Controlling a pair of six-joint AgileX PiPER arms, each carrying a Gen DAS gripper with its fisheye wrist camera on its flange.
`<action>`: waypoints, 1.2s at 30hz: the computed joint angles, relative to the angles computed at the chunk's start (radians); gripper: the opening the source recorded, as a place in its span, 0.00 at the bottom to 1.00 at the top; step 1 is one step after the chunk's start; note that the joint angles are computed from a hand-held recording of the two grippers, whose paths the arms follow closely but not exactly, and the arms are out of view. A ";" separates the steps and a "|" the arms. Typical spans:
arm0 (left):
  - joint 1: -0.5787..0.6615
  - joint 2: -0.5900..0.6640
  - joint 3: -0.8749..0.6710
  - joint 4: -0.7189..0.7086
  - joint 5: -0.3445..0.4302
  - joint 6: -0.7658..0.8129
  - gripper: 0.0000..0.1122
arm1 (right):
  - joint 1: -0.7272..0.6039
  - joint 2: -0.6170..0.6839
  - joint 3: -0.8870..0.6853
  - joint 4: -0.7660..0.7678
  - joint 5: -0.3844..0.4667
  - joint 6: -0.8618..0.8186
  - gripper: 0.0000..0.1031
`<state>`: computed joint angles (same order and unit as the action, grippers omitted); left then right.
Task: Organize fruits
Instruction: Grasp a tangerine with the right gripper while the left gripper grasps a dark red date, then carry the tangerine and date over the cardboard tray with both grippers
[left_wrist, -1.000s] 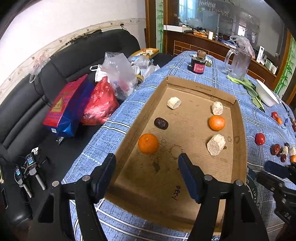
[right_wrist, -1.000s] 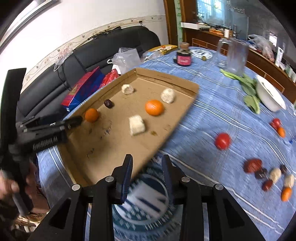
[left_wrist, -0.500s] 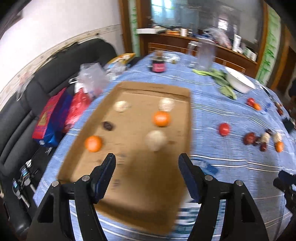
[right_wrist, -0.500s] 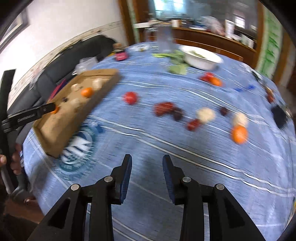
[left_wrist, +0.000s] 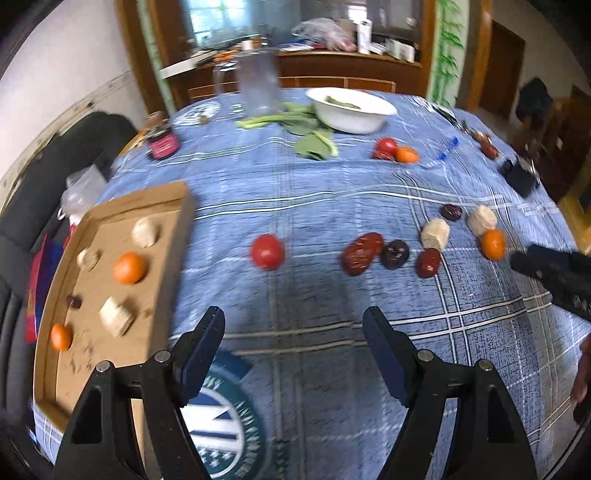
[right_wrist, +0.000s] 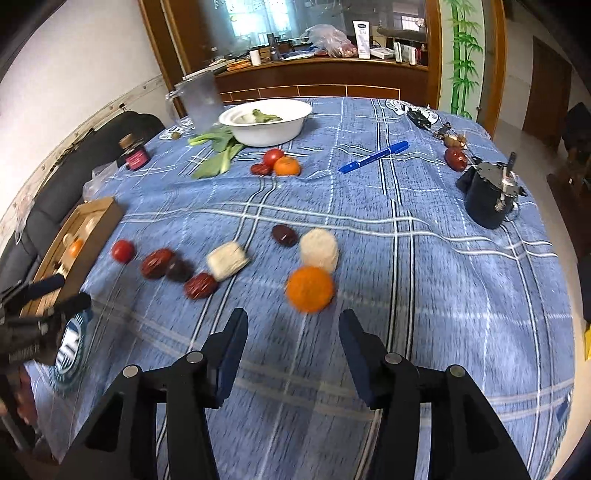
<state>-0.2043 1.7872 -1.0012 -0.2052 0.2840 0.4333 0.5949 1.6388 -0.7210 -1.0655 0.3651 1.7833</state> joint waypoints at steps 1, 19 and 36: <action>-0.011 0.016 -0.014 0.008 0.004 -0.008 0.68 | -0.018 0.021 -0.011 0.012 -0.012 -0.027 0.53; -0.062 0.301 -0.353 -0.160 0.181 0.289 0.67 | -0.099 0.109 -0.033 -0.079 -0.092 -0.030 0.34; 0.053 0.199 -0.247 -0.505 0.288 0.634 0.24 | 0.009 0.031 0.001 -0.049 0.031 0.030 0.34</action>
